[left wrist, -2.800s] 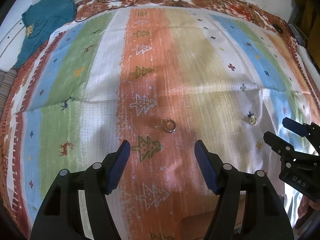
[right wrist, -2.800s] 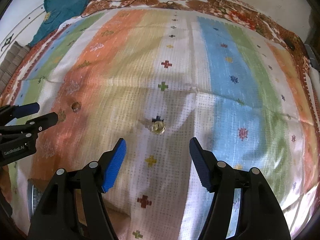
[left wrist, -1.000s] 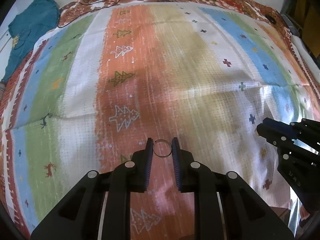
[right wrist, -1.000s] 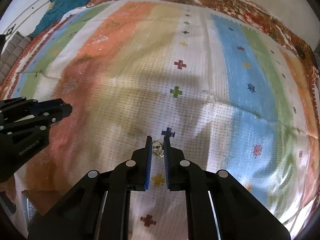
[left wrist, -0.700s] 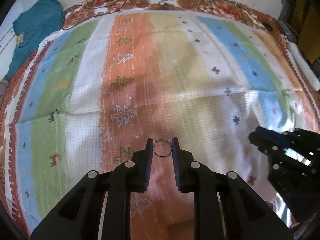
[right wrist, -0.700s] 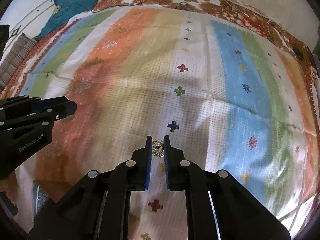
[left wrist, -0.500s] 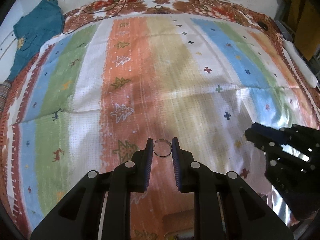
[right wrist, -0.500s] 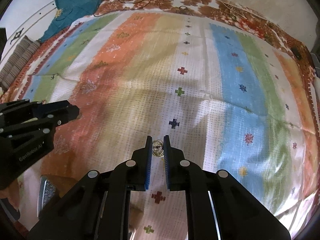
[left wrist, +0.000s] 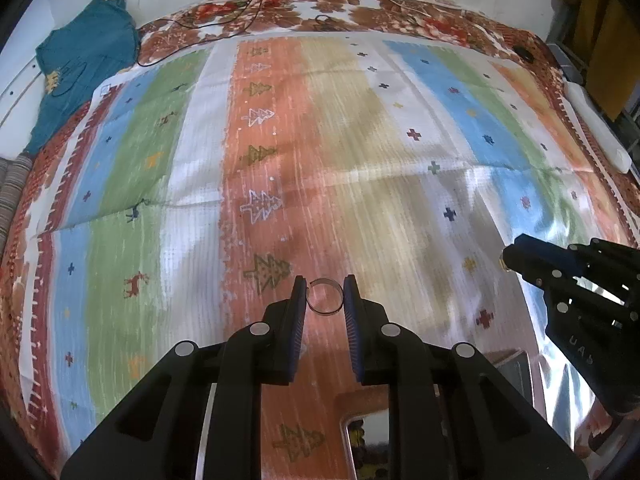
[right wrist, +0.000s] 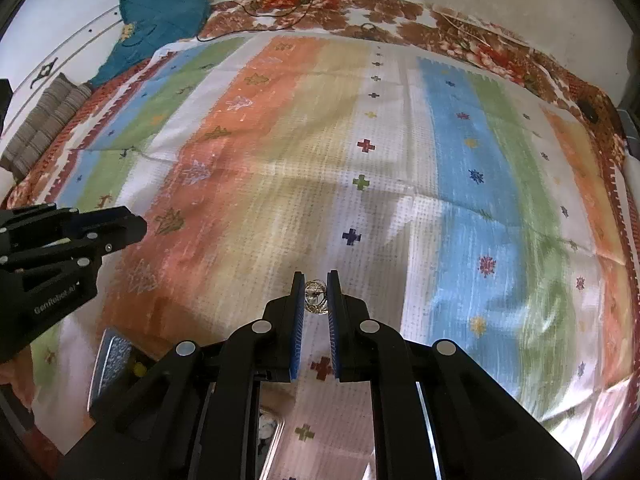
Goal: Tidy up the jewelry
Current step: 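Carry the silver ring with the left tool while the right tool carries the gold ring over the tin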
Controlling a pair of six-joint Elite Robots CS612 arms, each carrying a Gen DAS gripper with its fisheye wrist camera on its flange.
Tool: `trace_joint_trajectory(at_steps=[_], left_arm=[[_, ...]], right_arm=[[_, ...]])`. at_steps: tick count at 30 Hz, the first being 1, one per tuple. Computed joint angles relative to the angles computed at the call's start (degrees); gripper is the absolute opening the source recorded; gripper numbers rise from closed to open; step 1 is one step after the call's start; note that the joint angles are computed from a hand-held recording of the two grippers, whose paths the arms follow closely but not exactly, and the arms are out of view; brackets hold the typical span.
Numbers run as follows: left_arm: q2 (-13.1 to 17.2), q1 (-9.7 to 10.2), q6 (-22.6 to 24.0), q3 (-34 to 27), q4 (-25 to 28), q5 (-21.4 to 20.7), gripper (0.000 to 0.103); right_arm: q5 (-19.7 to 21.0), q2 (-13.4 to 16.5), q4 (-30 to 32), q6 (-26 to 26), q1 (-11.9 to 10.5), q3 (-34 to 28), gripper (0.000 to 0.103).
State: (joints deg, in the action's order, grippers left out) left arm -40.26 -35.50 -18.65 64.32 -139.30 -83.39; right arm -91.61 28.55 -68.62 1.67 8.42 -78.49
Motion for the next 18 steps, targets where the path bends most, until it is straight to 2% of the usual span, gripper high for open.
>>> trace_joint_trajectory(at_steps=[18], left_arm=[[-4.5, -1.73, 1.7, 6.8, -5.0, 0.3, 0.018]], right_arm=[[0.6, 1.2, 0.4, 0.1, 0.5, -4.9, 0.012]])
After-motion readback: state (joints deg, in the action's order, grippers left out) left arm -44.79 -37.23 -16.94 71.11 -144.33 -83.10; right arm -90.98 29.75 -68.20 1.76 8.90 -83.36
